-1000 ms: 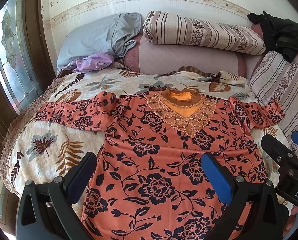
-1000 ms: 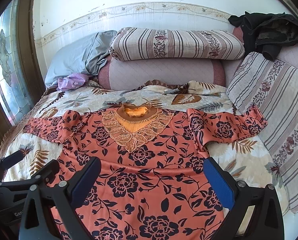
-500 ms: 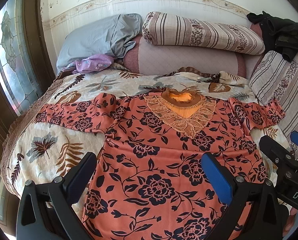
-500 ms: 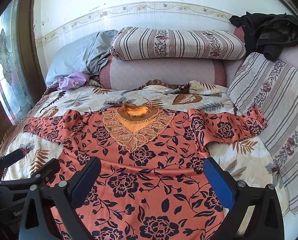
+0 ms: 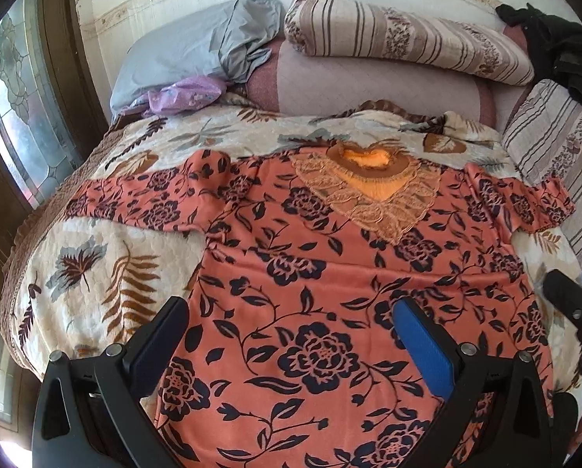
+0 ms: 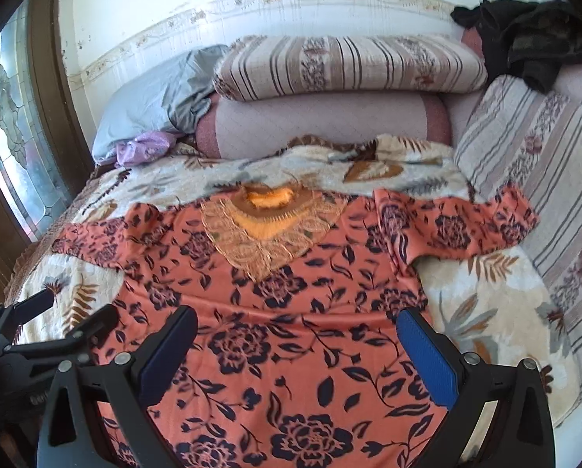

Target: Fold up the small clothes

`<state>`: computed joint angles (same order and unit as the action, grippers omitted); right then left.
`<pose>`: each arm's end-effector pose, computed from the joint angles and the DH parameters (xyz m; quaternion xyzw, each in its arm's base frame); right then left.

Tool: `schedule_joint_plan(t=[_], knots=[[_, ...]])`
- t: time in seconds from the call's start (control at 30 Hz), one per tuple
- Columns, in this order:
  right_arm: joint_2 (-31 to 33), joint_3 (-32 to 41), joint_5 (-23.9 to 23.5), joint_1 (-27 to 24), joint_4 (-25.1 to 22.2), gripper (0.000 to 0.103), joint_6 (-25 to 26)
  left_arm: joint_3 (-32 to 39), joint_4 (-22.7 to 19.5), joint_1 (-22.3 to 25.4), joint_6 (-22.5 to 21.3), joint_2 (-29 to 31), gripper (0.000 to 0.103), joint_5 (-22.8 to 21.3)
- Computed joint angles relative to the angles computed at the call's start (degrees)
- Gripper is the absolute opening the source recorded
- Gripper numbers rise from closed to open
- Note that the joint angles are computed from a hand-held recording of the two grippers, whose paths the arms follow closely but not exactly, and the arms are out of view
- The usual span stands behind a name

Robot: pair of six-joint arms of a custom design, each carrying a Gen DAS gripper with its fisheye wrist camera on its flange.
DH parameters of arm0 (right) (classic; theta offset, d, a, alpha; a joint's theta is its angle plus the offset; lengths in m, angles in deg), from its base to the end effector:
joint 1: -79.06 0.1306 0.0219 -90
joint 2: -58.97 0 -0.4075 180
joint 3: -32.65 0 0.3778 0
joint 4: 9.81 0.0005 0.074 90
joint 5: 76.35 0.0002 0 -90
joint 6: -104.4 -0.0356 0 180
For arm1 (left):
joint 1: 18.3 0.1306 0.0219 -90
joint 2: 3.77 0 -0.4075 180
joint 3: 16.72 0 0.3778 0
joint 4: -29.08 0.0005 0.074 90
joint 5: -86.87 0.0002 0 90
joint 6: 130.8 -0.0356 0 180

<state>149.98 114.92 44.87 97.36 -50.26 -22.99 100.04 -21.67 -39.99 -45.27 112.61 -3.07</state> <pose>0.4528 0.1298 0.4014 0.2422 0.8746 -0.0662 0.4147 0.6042 -0.2409 0.4136 0.2131 0.9163 -0.0512 0.3351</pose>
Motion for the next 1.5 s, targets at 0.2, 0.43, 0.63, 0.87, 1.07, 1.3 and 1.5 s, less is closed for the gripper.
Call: schedule_joint_plan(t=[0.2, 0.43, 0.63, 0.87, 1.07, 1.3, 1.5], knots=[[-6.3, -10.7, -6.8, -8.2, 3.7, 0.103, -4.4, 3.0, -3.9, 1.5, 1.7, 5.9, 0.103, -5.5], [-13.3, -20.7, -15.4, -23.6, 12.9, 0.103, -10.0, 7.5, -3.1, 1.5, 4.6, 10.2, 0.103, -6.8], [-11.2, -21.7, -19.9, -35.3, 20.7, 0.102, -8.4, 8.3, -0.6, 1.0, 2.5, 15.1, 0.103, -9.4], [-1.9, -14.7, -24.8, -46.1, 24.2, 0.079, -6.3, -0.1, 11.0, 2.2, 5.7, 11.8, 0.103, -4.6], [8.7, -5.7, -26.2, -49.9, 20.1, 0.063, -8.9, -0.7, 12.5, 2.3, 5.8, 11.7, 0.103, -3.9], [15.9, 3.4, -23.2, -50.5, 13.7, 0.051, -9.5, -1.5, 13.7, 2.3, 5.6, 11.5, 0.103, -3.7], [16.6, 8.9, -22.9, -50.3, 8.6, 0.007, -3.8, -2.0, 14.5, 2.4, 5.7, 11.3, 0.103, -3.4]])
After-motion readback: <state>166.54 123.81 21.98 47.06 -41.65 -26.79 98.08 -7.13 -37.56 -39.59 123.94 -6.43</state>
